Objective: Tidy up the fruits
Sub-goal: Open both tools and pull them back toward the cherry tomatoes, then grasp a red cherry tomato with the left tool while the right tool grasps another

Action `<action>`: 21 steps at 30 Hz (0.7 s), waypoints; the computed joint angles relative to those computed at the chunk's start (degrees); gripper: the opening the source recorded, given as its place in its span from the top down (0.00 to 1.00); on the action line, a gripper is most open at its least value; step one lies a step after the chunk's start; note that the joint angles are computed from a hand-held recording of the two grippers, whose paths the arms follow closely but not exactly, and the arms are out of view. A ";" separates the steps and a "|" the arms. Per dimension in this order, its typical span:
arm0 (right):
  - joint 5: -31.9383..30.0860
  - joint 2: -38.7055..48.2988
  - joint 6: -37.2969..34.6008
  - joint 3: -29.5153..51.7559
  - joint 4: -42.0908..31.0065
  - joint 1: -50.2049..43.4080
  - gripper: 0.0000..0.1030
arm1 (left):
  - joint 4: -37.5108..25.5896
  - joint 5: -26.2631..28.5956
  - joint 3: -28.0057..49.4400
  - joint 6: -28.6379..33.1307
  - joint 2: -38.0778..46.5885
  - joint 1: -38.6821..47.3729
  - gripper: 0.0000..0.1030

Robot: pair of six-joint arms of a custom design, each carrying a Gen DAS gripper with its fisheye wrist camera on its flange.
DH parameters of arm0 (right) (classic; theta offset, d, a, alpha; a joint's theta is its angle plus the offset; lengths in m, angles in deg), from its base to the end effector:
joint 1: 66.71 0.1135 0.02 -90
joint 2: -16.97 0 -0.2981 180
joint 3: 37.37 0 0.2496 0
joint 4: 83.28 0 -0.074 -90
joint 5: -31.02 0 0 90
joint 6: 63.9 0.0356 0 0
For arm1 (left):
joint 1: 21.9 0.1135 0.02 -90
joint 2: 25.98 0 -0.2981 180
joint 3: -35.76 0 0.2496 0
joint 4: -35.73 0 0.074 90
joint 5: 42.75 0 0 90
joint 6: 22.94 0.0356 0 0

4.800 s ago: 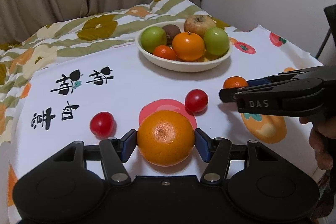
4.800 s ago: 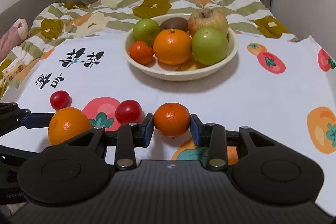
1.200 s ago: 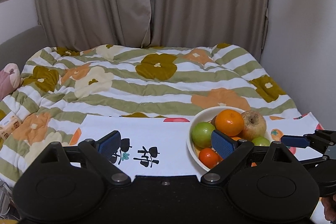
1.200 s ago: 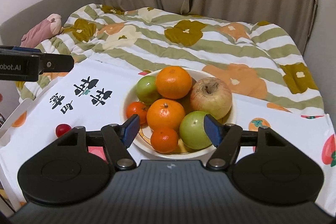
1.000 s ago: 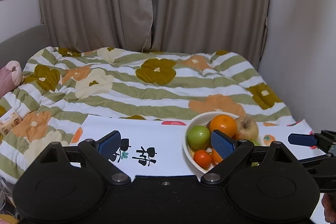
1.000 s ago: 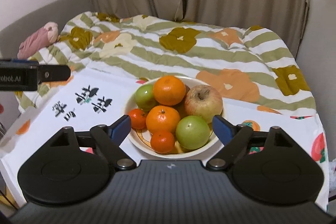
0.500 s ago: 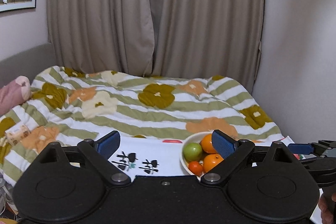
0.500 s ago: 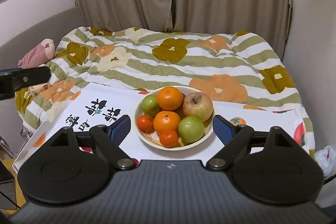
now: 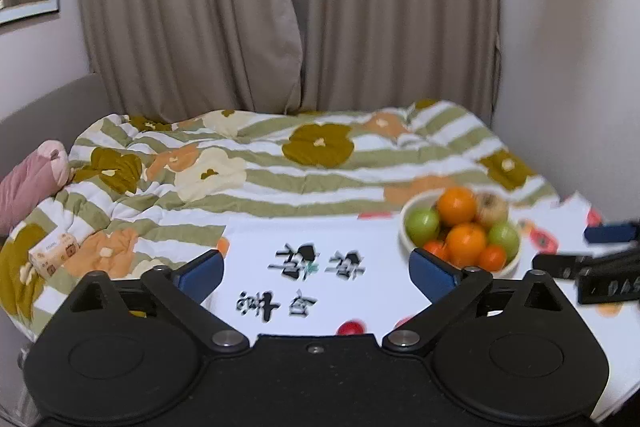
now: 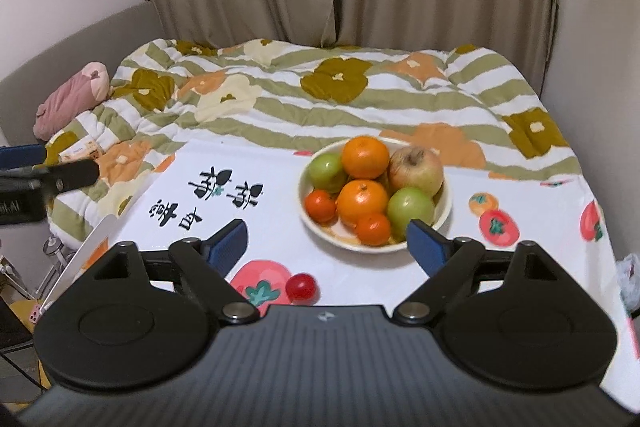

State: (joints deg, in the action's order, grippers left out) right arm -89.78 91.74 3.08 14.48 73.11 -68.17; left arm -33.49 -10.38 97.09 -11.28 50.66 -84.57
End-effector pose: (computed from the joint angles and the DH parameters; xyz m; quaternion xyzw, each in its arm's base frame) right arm 0.2439 0.0120 0.2280 -0.2641 0.8614 0.1654 0.4012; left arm 0.1189 -0.1645 0.2450 -0.1421 0.8639 0.1213 0.4678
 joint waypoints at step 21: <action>18.74 13.43 16.37 -18.45 33.09 15.90 0.02 | 56.63 24.64 -27.24 48.82 3.32 20.82 0.20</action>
